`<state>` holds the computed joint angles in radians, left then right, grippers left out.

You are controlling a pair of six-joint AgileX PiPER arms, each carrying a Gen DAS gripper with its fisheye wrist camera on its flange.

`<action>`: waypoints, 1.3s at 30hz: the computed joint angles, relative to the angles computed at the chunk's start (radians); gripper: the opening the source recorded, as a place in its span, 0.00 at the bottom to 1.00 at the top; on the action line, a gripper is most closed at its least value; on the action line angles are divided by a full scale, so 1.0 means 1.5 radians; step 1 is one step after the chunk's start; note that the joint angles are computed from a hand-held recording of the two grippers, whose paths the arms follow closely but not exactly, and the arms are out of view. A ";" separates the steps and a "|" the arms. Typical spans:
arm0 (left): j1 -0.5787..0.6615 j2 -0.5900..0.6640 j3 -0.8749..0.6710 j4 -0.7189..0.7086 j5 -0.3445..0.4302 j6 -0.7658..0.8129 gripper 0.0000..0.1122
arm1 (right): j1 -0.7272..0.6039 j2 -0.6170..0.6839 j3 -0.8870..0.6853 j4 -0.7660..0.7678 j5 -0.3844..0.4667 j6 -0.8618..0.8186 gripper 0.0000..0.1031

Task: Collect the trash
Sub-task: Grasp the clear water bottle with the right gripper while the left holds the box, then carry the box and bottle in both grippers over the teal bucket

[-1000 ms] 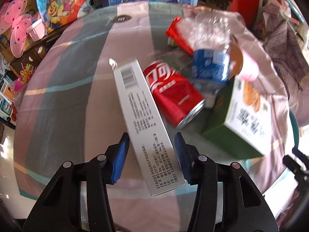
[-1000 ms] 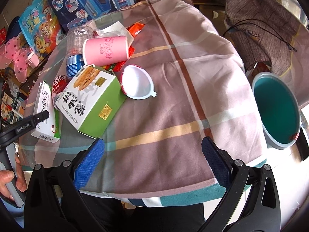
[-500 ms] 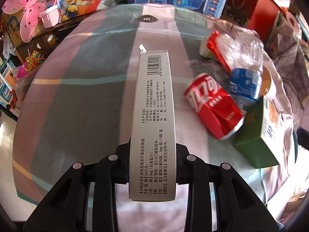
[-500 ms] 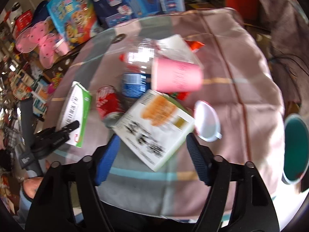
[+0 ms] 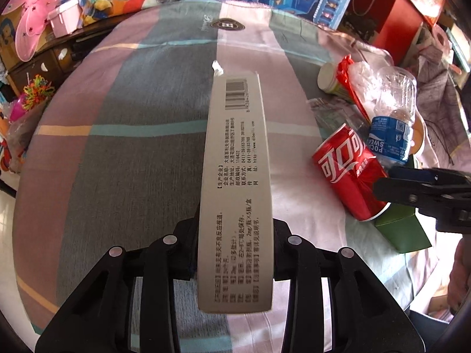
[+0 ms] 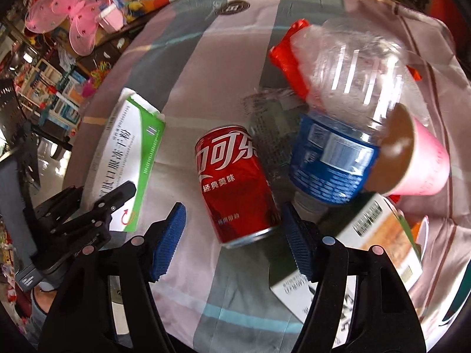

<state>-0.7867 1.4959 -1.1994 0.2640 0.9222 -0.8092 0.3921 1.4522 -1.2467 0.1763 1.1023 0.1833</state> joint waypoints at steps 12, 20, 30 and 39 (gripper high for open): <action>0.011 0.019 -0.035 0.004 -0.021 0.030 0.29 | -0.092 -0.052 -0.074 -0.004 0.030 0.015 0.63; 0.020 0.109 -0.188 -0.028 -0.008 0.097 0.29 | -0.161 0.003 -0.092 -0.018 0.007 0.010 0.69; 0.014 0.157 -0.242 -0.030 0.015 0.096 0.29 | -0.137 0.067 -0.111 -0.035 -0.062 -0.035 0.55; -0.042 0.142 -0.305 0.051 0.075 0.046 0.29 | -0.201 -0.038 -0.106 0.080 -0.055 -0.100 0.53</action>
<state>-0.8503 1.7096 -1.6576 0.3405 1.0343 -0.7398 0.0905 1.3949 -1.4052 0.2960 1.0202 0.0331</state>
